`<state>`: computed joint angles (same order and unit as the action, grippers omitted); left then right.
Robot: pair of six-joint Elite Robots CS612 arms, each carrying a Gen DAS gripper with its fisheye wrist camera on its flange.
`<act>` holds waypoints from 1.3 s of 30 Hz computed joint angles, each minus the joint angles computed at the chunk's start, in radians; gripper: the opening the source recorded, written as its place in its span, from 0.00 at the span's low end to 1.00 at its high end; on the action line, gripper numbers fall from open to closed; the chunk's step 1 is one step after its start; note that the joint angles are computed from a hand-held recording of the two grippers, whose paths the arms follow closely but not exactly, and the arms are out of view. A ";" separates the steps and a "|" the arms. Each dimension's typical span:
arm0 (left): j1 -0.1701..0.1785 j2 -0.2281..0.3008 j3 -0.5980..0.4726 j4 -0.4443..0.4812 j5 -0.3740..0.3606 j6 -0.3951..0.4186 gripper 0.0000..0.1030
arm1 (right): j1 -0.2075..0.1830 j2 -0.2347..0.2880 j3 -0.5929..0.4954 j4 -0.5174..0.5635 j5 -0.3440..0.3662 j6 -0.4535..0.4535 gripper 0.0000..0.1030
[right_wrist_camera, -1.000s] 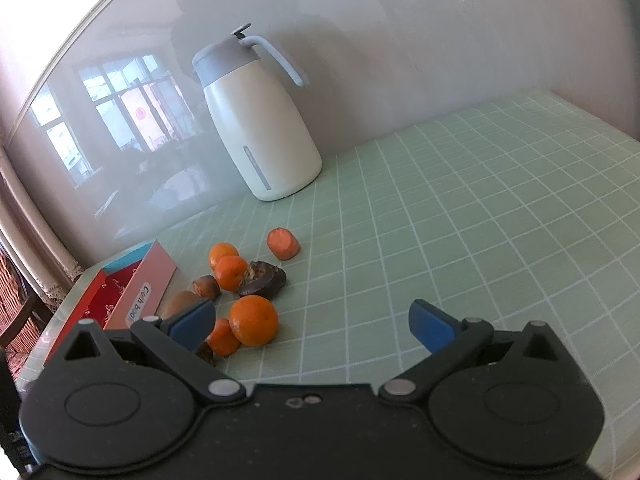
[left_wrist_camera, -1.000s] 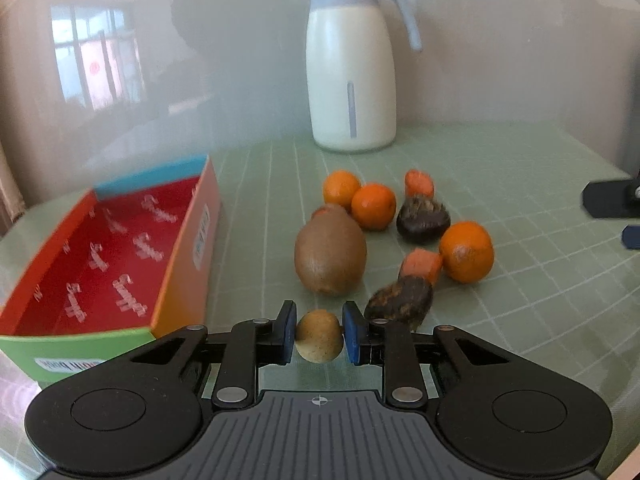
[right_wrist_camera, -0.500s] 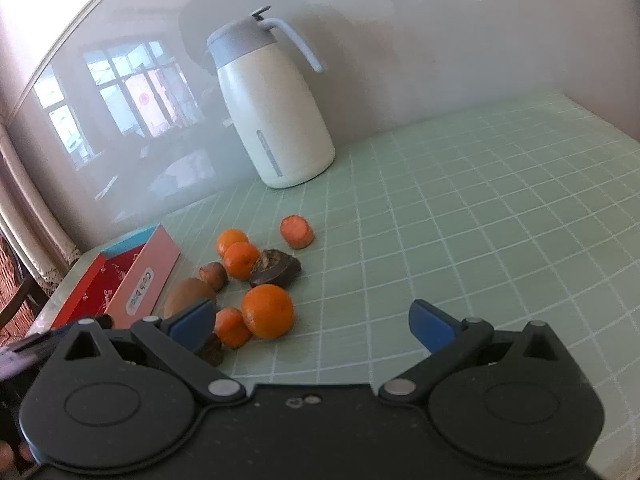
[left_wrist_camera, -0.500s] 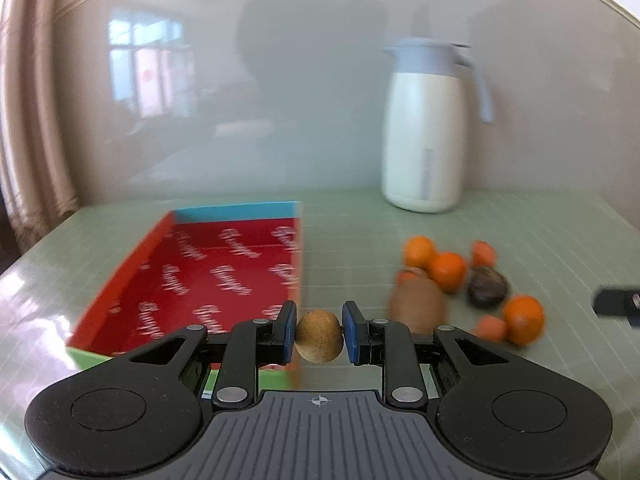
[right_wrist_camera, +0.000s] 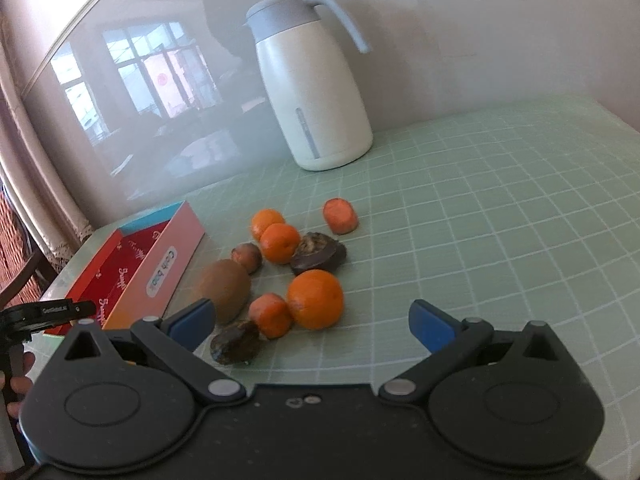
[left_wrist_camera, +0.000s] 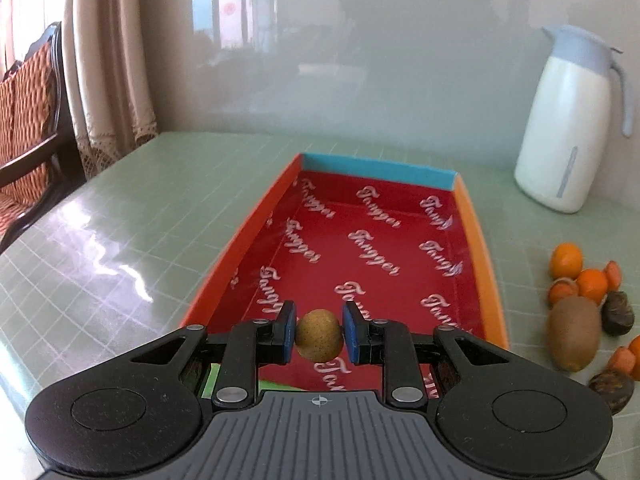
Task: Organize fruits
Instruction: 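Carry the yellow fruit into the red box and open the left gripper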
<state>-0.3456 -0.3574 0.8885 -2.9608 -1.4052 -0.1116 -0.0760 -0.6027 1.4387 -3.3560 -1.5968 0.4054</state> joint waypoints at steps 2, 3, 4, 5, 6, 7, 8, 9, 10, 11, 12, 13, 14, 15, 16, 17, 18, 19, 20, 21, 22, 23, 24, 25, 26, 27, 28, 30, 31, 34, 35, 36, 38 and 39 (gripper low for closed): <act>0.003 0.001 -0.005 0.024 -0.005 -0.007 0.25 | 0.004 0.004 -0.010 0.014 -0.002 -0.009 1.00; 0.002 0.001 -0.004 0.021 0.005 -0.002 0.25 | 0.006 0.005 -0.013 0.017 -0.002 -0.013 1.00; 0.001 0.001 -0.003 0.020 0.010 -0.001 0.25 | 0.008 0.006 -0.016 0.021 -0.002 -0.016 1.00; 0.001 0.000 0.000 0.018 0.011 0.001 0.25 | 0.010 0.008 -0.019 0.026 -0.002 -0.021 1.00; 0.000 0.001 0.001 0.014 0.014 0.000 0.25 | 0.012 0.009 -0.023 0.032 -0.004 -0.027 1.00; -0.001 -0.002 0.006 0.011 0.018 0.001 0.25 | 0.014 0.010 -0.026 0.038 -0.007 -0.032 1.00; -0.001 -0.001 0.005 0.012 0.020 0.000 0.25 | 0.014 0.011 -0.028 0.041 -0.009 -0.034 1.00; -0.001 -0.002 0.006 0.012 0.019 -0.003 0.25 | 0.016 0.012 -0.031 0.046 -0.012 -0.037 1.00; 0.000 -0.003 0.007 0.012 0.018 -0.005 0.25 | 0.016 0.013 -0.033 0.049 -0.014 -0.038 1.00; 0.000 -0.003 0.006 0.014 0.017 -0.007 0.25 | 0.017 0.014 -0.035 0.053 -0.018 -0.040 1.00; 0.000 -0.003 0.004 0.017 0.016 -0.008 0.26 | 0.018 0.014 -0.036 0.058 -0.021 -0.042 1.00; 0.000 -0.002 0.001 0.022 0.015 -0.009 0.29 | 0.019 0.014 -0.038 0.064 -0.024 -0.044 1.00; -0.001 -0.002 0.002 0.021 0.013 -0.009 0.34 | 0.020 0.014 -0.039 0.070 -0.027 -0.046 1.00; -0.001 -0.002 0.002 0.015 0.014 -0.009 0.54 | 0.021 0.015 -0.041 0.074 -0.029 -0.048 1.00; -0.003 -0.002 0.004 0.005 0.024 -0.006 0.80 | 0.021 0.015 -0.041 0.077 -0.029 -0.051 1.00; -0.009 -0.004 0.010 -0.003 0.059 -0.013 0.92 | 0.021 0.014 -0.041 0.079 -0.032 -0.055 1.00; -0.012 -0.006 0.019 -0.029 0.082 -0.012 0.97 | 0.022 0.014 -0.041 0.081 -0.035 -0.058 1.00; -0.013 -0.008 0.025 -0.046 0.085 -0.010 0.97 | 0.023 0.014 -0.041 0.082 -0.037 -0.061 1.00; -0.012 -0.011 0.032 -0.062 0.079 -0.011 0.97 | 0.023 0.014 -0.041 0.083 -0.038 -0.062 1.00; -0.010 -0.015 0.041 -0.080 0.075 -0.016 0.97 | 0.023 0.014 -0.042 0.084 -0.037 -0.061 1.00; -0.008 -0.020 0.052 -0.095 0.076 -0.022 0.97 | 0.023 0.015 -0.043 0.084 -0.036 -0.060 1.00; -0.006 -0.025 0.063 -0.104 0.076 -0.029 0.97 | 0.023 0.016 -0.044 0.087 -0.039 -0.058 1.00; -0.003 -0.032 0.074 -0.112 0.073 -0.036 0.97 | 0.025 0.017 -0.046 0.093 -0.044 -0.058 1.00; 0.000 -0.038 0.086 -0.121 0.070 -0.042 0.97 | 0.026 0.019 -0.051 0.097 -0.046 -0.062 1.00; 0.003 -0.045 0.099 -0.130 0.068 -0.045 0.97 | 0.028 0.022 -0.056 0.102 -0.048 -0.072 1.00; 0.006 -0.053 0.115 -0.147 0.068 -0.051 0.97 | 0.031 0.024 -0.061 0.105 -0.055 -0.088 1.00; 0.008 -0.058 0.126 -0.158 0.066 -0.054 0.97 | 0.035 0.028 -0.067 0.108 -0.066 -0.105 1.00; 0.014 -0.070 0.151 -0.181 0.059 -0.061 0.97 | 0.045 0.035 -0.081 0.114 -0.085 -0.149 1.00; 0.015 -0.076 0.165 -0.195 0.059 -0.060 0.97 | 0.047 0.039 -0.086 0.109 -0.085 -0.164 0.96; 0.019 -0.090 0.202 -0.224 0.061 -0.050 0.97 | 0.052 0.048 -0.097 0.086 -0.071 -0.200 0.72; 0.022 -0.093 0.210 -0.228 0.058 -0.053 0.97 | 0.054 0.050 -0.104 0.098 -0.070 -0.203 0.69; 0.025 -0.094 0.215 -0.232 0.054 -0.056 0.97 | 0.054 0.053 -0.111 0.115 -0.064 -0.200 0.68; 0.029 -0.098 0.226 -0.238 0.056 -0.062 0.97 | 0.055 0.056 -0.117 0.112 -0.050 -0.196 0.67; 0.031 -0.099 0.228 -0.237 0.057 -0.059 0.97 | 0.055 0.057 -0.119 0.114 -0.038 -0.194 0.65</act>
<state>-0.3145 -0.4565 1.1160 -3.1977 -1.3481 -0.1707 -0.0214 -0.5460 1.3195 -3.2420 -1.6345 0.2113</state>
